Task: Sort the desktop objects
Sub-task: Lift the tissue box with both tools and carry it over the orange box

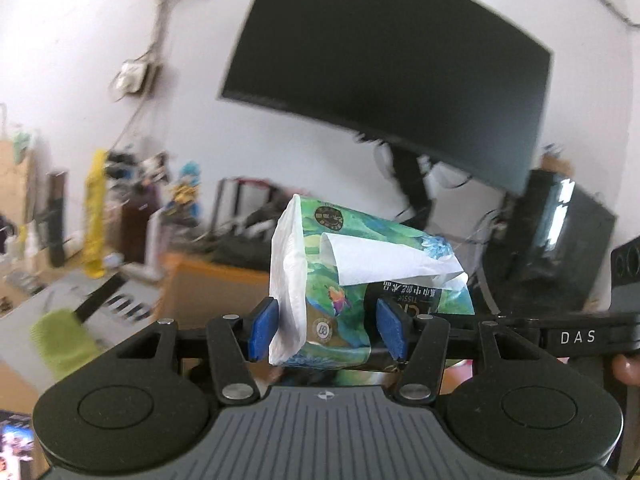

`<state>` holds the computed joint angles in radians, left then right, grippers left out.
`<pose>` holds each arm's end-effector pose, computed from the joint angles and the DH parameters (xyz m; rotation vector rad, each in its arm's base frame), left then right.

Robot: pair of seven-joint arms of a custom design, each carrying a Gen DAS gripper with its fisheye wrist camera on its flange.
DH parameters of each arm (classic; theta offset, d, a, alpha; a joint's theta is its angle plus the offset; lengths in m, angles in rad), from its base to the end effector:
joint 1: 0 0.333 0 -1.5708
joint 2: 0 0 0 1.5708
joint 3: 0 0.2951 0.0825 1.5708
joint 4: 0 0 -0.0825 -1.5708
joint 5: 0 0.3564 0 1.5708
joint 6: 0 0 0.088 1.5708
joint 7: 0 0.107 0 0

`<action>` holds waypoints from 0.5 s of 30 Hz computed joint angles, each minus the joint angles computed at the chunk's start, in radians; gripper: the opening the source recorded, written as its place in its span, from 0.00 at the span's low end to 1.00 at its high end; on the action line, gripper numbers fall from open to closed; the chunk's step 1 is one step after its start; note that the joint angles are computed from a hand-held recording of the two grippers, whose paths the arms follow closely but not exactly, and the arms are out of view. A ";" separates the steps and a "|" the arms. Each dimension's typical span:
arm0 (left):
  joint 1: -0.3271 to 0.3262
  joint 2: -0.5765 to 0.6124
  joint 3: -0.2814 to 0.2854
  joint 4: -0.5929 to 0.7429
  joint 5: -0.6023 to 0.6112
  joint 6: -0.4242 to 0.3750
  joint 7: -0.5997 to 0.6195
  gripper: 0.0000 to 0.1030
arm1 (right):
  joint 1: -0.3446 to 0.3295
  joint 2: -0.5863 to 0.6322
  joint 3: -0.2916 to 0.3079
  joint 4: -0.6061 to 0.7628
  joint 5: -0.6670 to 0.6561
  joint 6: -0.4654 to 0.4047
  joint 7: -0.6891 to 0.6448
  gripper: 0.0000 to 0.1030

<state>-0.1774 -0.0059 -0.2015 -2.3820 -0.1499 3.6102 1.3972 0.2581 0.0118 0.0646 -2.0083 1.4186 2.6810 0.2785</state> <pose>0.4866 -0.1735 0.4755 -1.5355 1.5736 -1.3702 0.5471 0.1502 0.4923 -1.7477 1.0619 -0.2349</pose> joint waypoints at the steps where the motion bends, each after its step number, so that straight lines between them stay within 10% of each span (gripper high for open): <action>1: 0.006 -0.005 0.007 -0.009 0.022 -0.012 -0.020 0.53 | 0.008 0.008 0.008 0.000 -0.027 0.006 0.025 0.55; 8: 0.061 0.012 0.047 0.000 0.278 -0.100 -0.227 0.53 | 0.026 0.074 0.028 0.028 -0.287 0.013 0.257 0.57; 15: 0.055 0.058 0.050 0.010 0.252 -0.086 -0.194 0.59 | 0.036 0.115 0.047 0.041 -0.477 0.000 0.432 0.63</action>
